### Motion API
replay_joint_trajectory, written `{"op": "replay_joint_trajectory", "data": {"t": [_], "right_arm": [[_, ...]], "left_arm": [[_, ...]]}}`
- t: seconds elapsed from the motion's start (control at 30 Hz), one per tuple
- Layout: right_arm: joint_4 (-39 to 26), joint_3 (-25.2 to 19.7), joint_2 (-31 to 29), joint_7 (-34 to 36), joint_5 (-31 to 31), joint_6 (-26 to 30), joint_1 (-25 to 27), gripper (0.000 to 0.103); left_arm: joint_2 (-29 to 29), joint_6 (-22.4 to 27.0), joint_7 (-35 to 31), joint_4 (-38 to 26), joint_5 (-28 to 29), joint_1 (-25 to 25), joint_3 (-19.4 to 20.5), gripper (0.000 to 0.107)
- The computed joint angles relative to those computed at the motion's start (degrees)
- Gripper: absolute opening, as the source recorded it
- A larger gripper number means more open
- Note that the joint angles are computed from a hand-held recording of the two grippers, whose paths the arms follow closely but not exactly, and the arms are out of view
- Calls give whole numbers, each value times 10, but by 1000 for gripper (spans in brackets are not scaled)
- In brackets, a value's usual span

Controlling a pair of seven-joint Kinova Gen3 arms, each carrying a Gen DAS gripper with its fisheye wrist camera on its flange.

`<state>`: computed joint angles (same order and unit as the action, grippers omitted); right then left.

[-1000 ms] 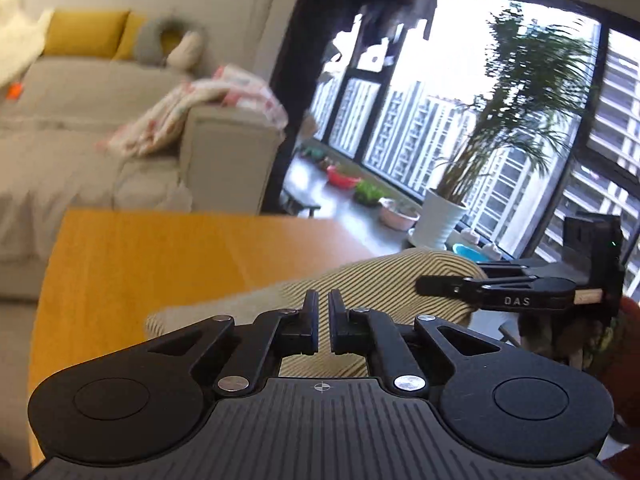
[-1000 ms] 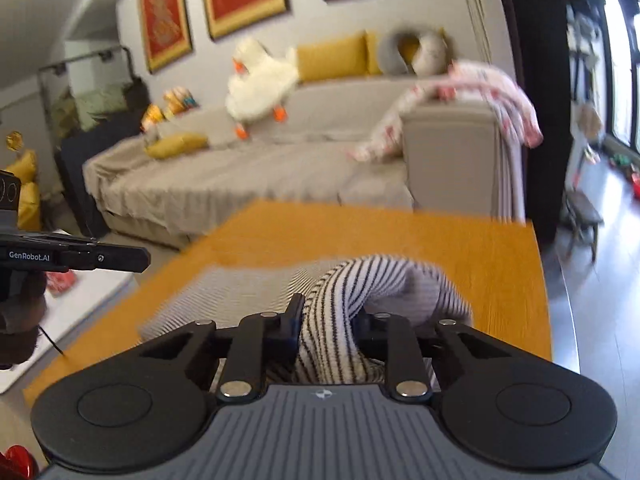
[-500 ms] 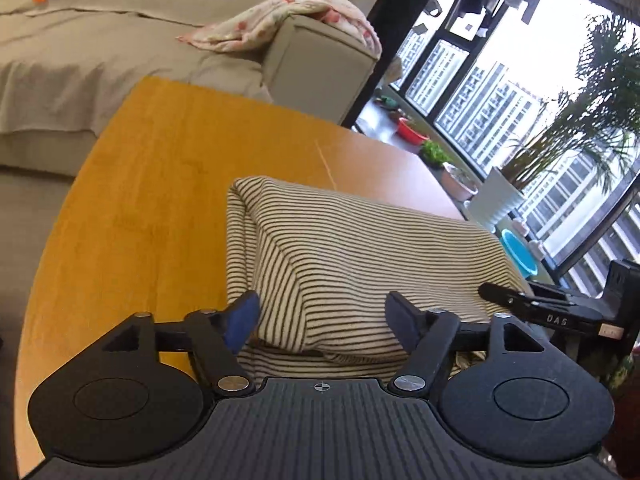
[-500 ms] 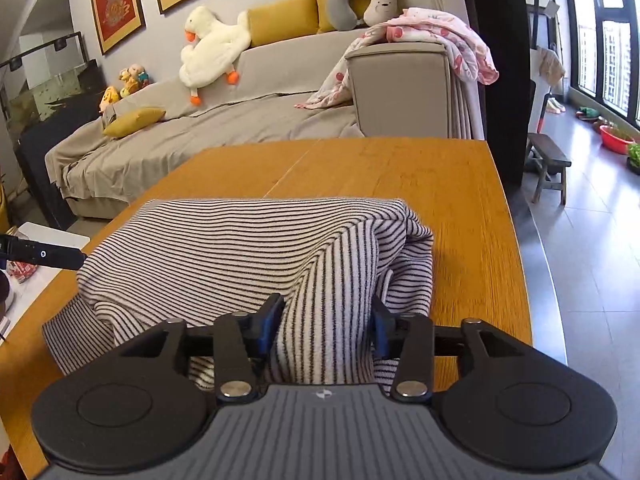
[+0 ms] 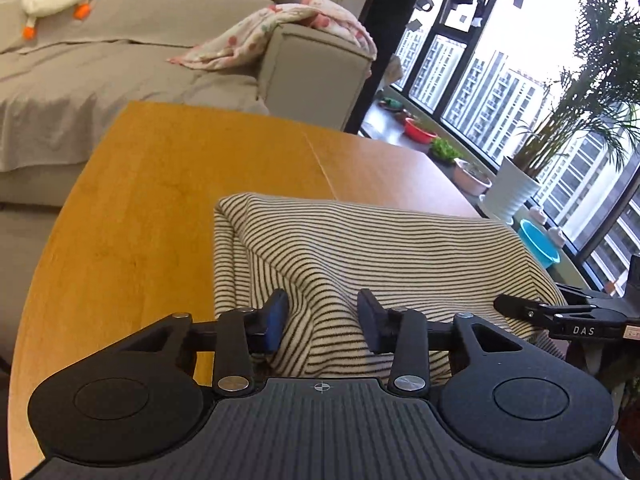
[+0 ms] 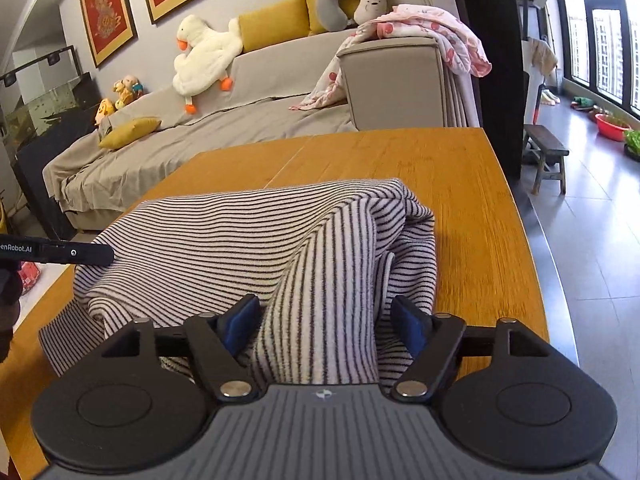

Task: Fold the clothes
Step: 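Fold the shirt over with both grippers and release onto the stack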

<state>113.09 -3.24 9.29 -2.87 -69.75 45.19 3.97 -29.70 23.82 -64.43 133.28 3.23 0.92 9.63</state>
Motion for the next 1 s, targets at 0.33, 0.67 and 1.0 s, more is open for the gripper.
{"op": "replay_joint_trajectory", "data": {"t": [0.33, 0.67, 1.0], "right_arm": [[16, 4, 2, 26, -50, 17, 16, 76], [27, 0, -16, 62, -40, -17, -11, 61], [-2, 29, -76, 60, -63, 92, -4, 22]], "left_arm": [[-35, -36, -37, 34, 28, 57, -80, 84], [15, -24, 35, 4, -52, -75, 111, 49], [-84, 35, 9, -59, -54, -5, 68, 20]]}}
